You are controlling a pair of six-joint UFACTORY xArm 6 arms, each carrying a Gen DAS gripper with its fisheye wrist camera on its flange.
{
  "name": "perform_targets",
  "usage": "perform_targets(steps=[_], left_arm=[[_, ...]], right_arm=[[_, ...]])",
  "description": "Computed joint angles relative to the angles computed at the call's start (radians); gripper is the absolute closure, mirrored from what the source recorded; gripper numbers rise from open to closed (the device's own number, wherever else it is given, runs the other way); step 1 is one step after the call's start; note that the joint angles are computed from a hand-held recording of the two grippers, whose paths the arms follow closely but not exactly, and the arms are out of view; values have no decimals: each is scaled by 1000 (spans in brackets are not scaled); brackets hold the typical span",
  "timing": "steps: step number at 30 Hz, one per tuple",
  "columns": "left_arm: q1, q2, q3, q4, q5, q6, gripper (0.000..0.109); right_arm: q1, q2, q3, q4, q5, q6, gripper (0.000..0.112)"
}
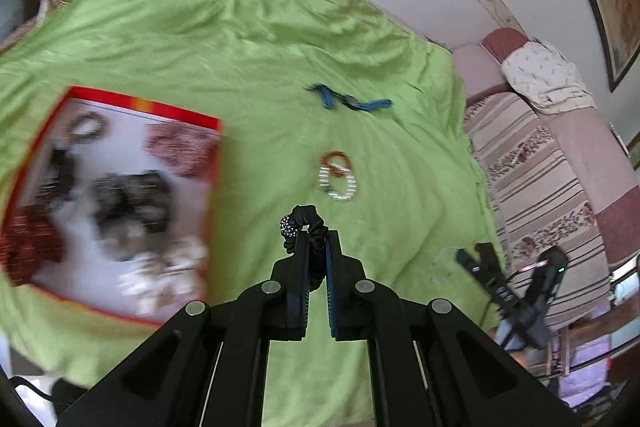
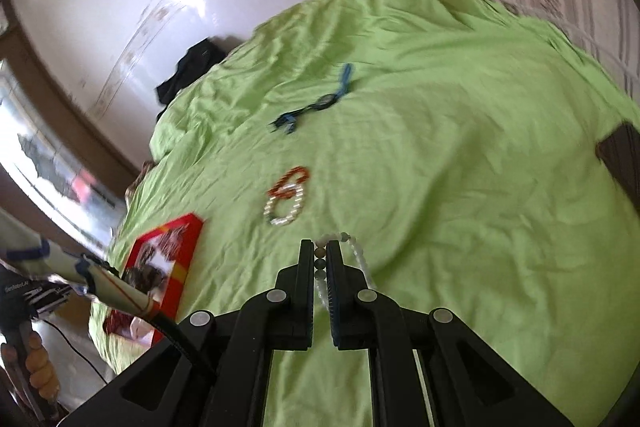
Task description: Organize jewelry
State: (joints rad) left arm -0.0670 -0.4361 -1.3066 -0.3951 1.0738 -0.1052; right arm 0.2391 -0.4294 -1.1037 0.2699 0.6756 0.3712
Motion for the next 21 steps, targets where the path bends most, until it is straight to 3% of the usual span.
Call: perform_targets(steps=[10, 21], left_arm=[[302, -117, 128, -50, 80, 95, 102], [406, -100, 240, -48, 46, 128, 102]], right_arm=[[200, 172, -243, -98, 104, -9, 106], [368, 486, -648, -26, 250, -117, 106]])
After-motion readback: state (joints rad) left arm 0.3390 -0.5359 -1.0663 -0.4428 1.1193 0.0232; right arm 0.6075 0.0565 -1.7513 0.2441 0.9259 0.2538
